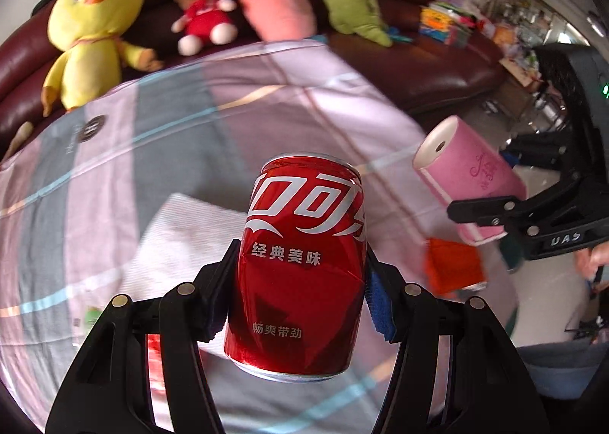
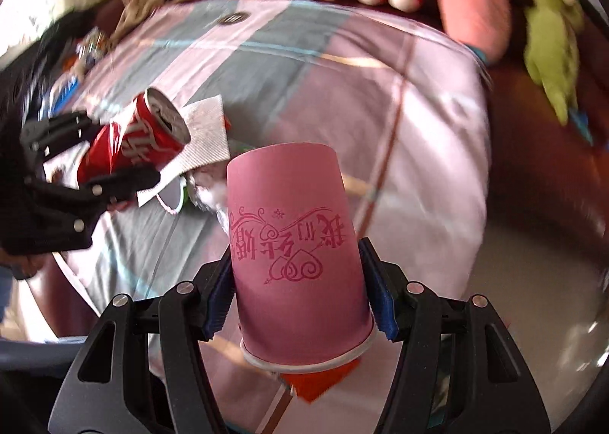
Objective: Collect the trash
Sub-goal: 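Carry the can and cup over the teal bin and open both tools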
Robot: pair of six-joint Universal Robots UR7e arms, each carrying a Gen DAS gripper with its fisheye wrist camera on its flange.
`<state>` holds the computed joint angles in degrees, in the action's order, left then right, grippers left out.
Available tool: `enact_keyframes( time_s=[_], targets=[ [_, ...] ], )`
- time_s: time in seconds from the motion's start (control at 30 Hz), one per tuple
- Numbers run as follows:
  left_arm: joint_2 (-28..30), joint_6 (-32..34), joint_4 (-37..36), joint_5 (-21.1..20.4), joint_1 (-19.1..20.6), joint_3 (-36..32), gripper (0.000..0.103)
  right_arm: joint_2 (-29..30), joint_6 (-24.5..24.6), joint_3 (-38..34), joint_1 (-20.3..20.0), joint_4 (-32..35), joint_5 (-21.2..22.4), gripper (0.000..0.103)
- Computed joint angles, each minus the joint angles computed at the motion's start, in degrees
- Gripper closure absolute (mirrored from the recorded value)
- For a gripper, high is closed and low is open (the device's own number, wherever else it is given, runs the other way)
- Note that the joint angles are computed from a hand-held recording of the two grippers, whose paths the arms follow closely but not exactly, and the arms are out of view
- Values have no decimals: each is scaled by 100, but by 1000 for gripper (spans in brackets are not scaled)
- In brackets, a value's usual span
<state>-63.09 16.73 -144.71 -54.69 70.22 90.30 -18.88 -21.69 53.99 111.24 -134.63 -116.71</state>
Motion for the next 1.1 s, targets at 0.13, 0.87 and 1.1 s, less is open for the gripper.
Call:
enact_keyframes(
  time_s=[0.13, 0.87, 1.1],
  targets=[
    [110, -159, -94, -190, -211, 113, 43, -670, 443, 1095, -223, -810, 291, 45],
    [1743, -246, 488, -882, -1135, -414, 43, -2909, 1870, 4034, -1469, -3018, 399, 44],
    [2340, -260, 937, -800, -1155, -910, 43, -3033, 2014, 4178, -1830, -3021, 544, 44]
  ],
)
